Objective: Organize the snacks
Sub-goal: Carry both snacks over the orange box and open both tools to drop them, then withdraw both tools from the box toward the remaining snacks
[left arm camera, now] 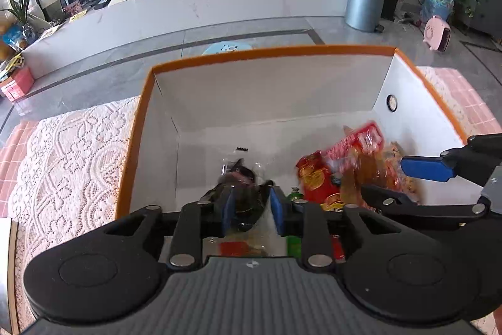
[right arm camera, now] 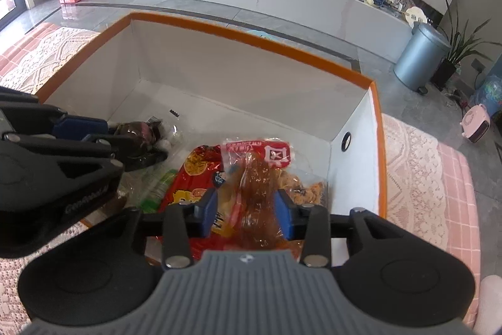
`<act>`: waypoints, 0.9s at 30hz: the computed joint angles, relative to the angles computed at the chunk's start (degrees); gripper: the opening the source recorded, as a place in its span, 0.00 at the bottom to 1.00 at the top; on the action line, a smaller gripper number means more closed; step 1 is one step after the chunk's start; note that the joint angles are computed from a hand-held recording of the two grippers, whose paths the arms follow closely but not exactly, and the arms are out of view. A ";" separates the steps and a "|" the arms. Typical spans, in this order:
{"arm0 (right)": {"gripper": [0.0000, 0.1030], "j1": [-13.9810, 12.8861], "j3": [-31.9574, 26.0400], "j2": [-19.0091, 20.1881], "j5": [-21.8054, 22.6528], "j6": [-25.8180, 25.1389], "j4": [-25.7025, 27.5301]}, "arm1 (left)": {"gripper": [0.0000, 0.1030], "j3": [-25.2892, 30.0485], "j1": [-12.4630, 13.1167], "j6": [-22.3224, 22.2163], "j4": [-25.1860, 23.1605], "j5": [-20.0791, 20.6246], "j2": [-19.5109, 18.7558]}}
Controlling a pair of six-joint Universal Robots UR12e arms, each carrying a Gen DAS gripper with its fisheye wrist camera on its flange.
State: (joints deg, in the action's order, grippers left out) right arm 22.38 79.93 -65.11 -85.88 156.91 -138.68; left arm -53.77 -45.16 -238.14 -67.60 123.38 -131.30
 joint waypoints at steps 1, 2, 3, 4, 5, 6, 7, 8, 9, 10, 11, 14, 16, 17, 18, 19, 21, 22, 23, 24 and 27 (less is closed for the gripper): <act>0.40 0.03 -0.11 -0.10 -0.06 -0.09 0.22 | 0.37 -0.04 -0.11 0.05 0.13 0.23 0.09; 0.44 0.07 -0.19 -0.18 -0.12 -0.05 0.40 | 0.39 0.00 -0.25 0.11 0.14 0.57 0.13; 0.46 0.13 -0.28 -0.26 -0.27 0.01 0.48 | 0.40 0.09 -0.43 -0.09 -0.10 1.20 0.18; 0.47 0.20 -0.26 -0.38 -0.66 -0.02 0.31 | 0.43 0.28 -0.60 -0.40 -0.42 1.88 0.18; 0.49 0.24 -0.17 -0.56 -0.88 -0.09 0.01 | 0.46 0.38 -0.77 -0.79 -0.69 2.51 0.23; 0.50 0.20 -0.04 -0.77 -0.93 -0.13 -0.16 | 0.48 0.46 -0.92 -1.16 -0.85 3.09 0.30; 0.56 0.18 0.06 -0.98 -1.02 -0.10 -0.35 | 0.54 0.30 -1.10 -1.55 -0.55 3.72 0.51; 0.63 0.12 0.27 -1.23 -1.03 -0.07 -0.67 | 0.61 -0.05 -1.27 -1.81 0.11 4.24 0.78; 0.67 0.03 0.52 -1.53 -1.03 0.06 -1.08 | 0.63 -0.30 -1.49 -2.09 0.65 4.84 0.99; 0.72 -0.06 0.69 -1.86 -0.93 0.41 -1.14 | 0.65 -0.47 -1.77 -2.46 0.93 5.71 1.16; 0.73 -0.29 0.80 -2.23 -0.41 0.77 -0.81 | 0.65 -0.45 -2.11 -2.79 0.79 6.75 1.24; 0.76 -0.81 1.73 -3.66 1.18 1.28 -0.83 | 0.67 0.06 -3.28 -4.32 -1.21 10.40 1.28; 0.78 -1.17 3.04 -4.86 1.96 1.14 -2.42 | 0.68 0.42 -4.12 -5.52 -2.48 12.91 1.28; 0.79 -1.42 3.99 -5.65 2.54 1.13 -3.64 | 0.69 0.37 -4.55 -5.86 -2.49 14.04 1.39; 0.80 -1.61 4.80 -6.31 3.08 1.12 -4.64 | 0.70 0.32 -5.02 -6.14 -2.31 15.06 1.50; 0.82 -1.89 5.75 -7.12 3.77 1.08 -5.67 | 0.71 0.34 -5.37 -6.36 -2.02 15.93 1.57; 0.82 -2.56 7.61 -8.70 5.44 1.15 -7.62 | 0.72 0.25 -6.27 -6.54 -1.44 17.69 1.69; 0.84 -2.86 8.55 -9.50 6.19 1.17 -8.49 | 0.72 0.23 -6.69 -6.47 -1.30 18.69 1.73; 0.85 -3.19 9.56 -10.36 6.89 1.15 -9.44 | 0.72 0.31 -7.16 -6.47 -1.34 19.70 1.70; 0.85 -3.55 10.74 -11.31 7.63 1.00 -10.71 | 0.72 0.31 -7.63 -6.39 -1.19 20.61 1.72; 0.87 -4.70 14.76 -14.19 9.79 0.66 -15.86 | 0.72 -0.20 -9.05 -4.50 1.10 22.56 1.85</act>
State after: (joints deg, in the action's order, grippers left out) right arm 17.68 94.69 -79.30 -76.09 157.57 -154.53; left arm -53.96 -54.21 -242.64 -66.51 145.93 -129.45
